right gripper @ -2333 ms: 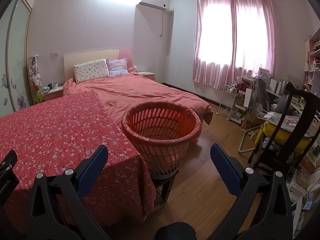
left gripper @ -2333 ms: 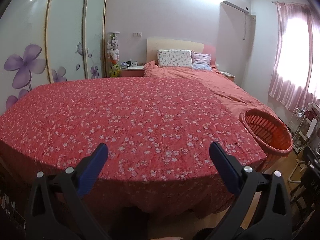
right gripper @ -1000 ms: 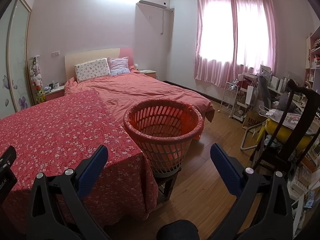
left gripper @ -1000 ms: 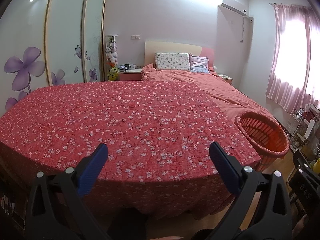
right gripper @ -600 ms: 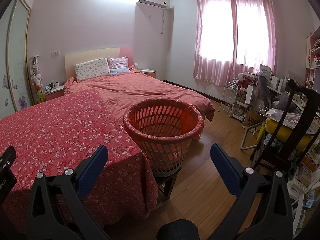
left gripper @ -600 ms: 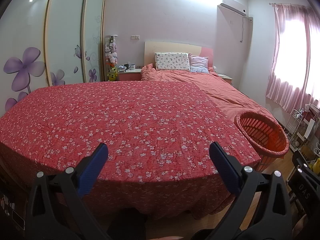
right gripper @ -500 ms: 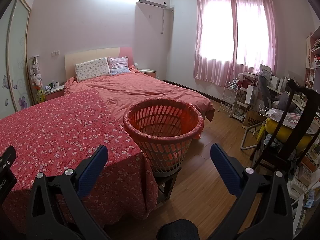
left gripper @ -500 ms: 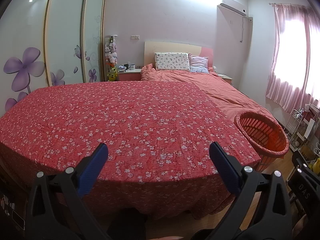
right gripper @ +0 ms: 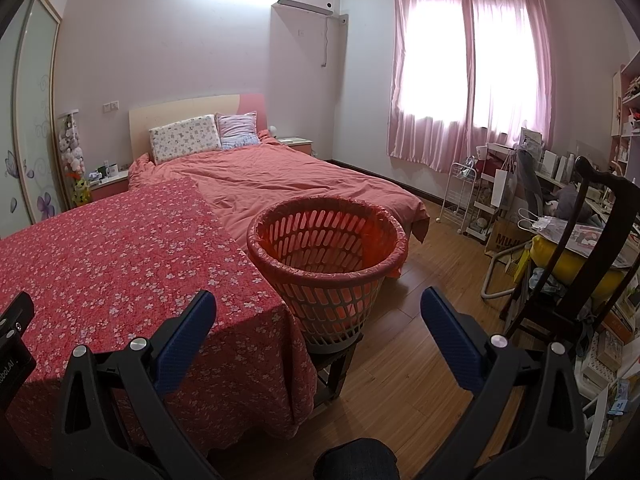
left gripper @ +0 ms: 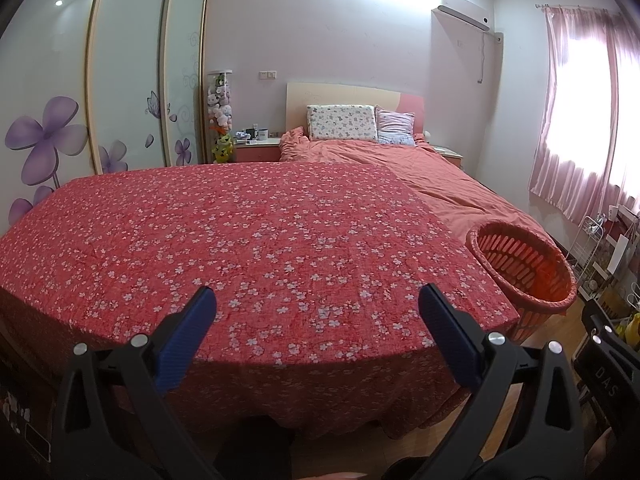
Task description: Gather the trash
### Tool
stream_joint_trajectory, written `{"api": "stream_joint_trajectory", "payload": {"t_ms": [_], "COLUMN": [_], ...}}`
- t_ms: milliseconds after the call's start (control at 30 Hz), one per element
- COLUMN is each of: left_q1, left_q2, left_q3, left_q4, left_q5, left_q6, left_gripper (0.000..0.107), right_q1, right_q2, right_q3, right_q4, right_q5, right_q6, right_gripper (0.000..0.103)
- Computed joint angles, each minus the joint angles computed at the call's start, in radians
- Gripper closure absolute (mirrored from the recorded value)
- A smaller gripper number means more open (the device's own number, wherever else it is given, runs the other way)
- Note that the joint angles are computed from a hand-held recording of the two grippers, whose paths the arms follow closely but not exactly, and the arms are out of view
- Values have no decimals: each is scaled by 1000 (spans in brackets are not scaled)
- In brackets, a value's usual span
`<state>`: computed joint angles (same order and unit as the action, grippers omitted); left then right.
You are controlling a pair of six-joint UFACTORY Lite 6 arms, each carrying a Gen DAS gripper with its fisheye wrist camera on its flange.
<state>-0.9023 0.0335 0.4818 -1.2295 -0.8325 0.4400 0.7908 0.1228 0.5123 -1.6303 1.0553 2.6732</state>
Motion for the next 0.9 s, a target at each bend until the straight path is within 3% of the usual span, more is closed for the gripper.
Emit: {"api": "stream_joint_trajectory", "payload": {"t_ms": [900], "left_q1": [8], "left_q2": [-3], "left_q3": [-3], "left_q4": [11], "left_q5": [6], "left_q6": [2], "left_gripper": [8], "right_q1": [8], "right_q2": [5], "right_q3": [-1], "right_q4": [5], "right_q5": [0], "right_q6": [7], "right_gripper": [2]}}
